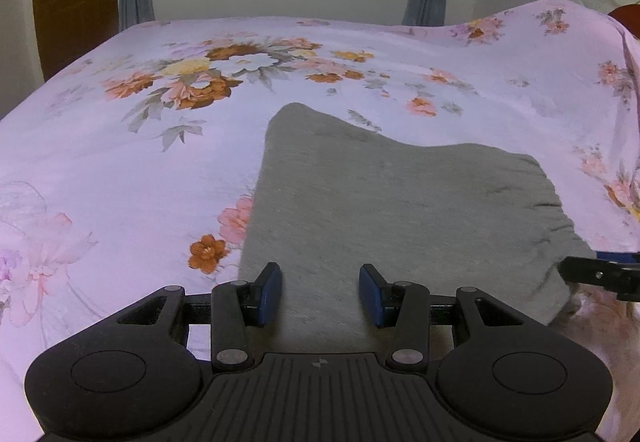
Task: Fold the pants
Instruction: 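Grasp the waistband end with the right gripper and lift it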
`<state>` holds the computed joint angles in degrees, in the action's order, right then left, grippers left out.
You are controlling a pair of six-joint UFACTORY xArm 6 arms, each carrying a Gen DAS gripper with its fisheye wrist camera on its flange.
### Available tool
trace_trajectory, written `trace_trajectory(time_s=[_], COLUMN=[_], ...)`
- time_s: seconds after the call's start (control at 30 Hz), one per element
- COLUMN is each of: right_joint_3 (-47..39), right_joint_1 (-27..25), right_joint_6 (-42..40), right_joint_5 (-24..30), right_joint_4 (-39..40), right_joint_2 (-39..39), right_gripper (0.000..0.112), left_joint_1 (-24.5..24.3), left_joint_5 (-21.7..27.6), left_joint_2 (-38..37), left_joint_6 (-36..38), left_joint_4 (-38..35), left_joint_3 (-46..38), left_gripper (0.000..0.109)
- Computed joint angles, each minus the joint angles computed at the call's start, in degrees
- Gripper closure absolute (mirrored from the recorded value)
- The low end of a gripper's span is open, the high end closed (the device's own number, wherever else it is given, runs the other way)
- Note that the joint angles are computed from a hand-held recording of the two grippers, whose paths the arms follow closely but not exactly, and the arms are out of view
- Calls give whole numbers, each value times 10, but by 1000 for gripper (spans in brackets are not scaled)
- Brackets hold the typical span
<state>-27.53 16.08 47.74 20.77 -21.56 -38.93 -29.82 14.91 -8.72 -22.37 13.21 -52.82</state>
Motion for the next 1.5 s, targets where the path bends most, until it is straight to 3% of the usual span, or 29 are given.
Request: trace_trajectory(time_s=[0.27,0.4,0.57,0.73,0.87,1.13,1.23,1.33,1.5], right_joint_3=[12,5,-10,-22,-36,-55,-61,-58,-83], right_joint_1=[-22,-30,-47,-63,-83,-101,-117,-152,-143], right_joint_6=[-242,-358,-533,-609,-667,-763,-803,-867,-877], right_joint_5=[-36,-31,-4,22,52,70,101,170,162], right_joint_4=[334,479,692,757,808,935,991,1059,1059], right_joint_2=[24,40,60,70,84,118,127,121,165], right_gripper=[29,22,22,25,25,32,39,44,45], left_joint_1=[19,24,34,52,63,77,77,78,76], left_joint_5=[24,38,72,110,142,189,201,211,214], left_joint_2=[22,40,62,81,104,137,139,132,156], left_joint_6=[51,163,301,399,414,472,487,517,515], left_joint_4=[-75,-211,-379,-490,-520,-608,-645,-684,-682], left_joint_3=[-22,-38,-65,-88,-114,-148,-151,-149,-165], left_gripper=[64,63,62,62,53,53,63,70,70])
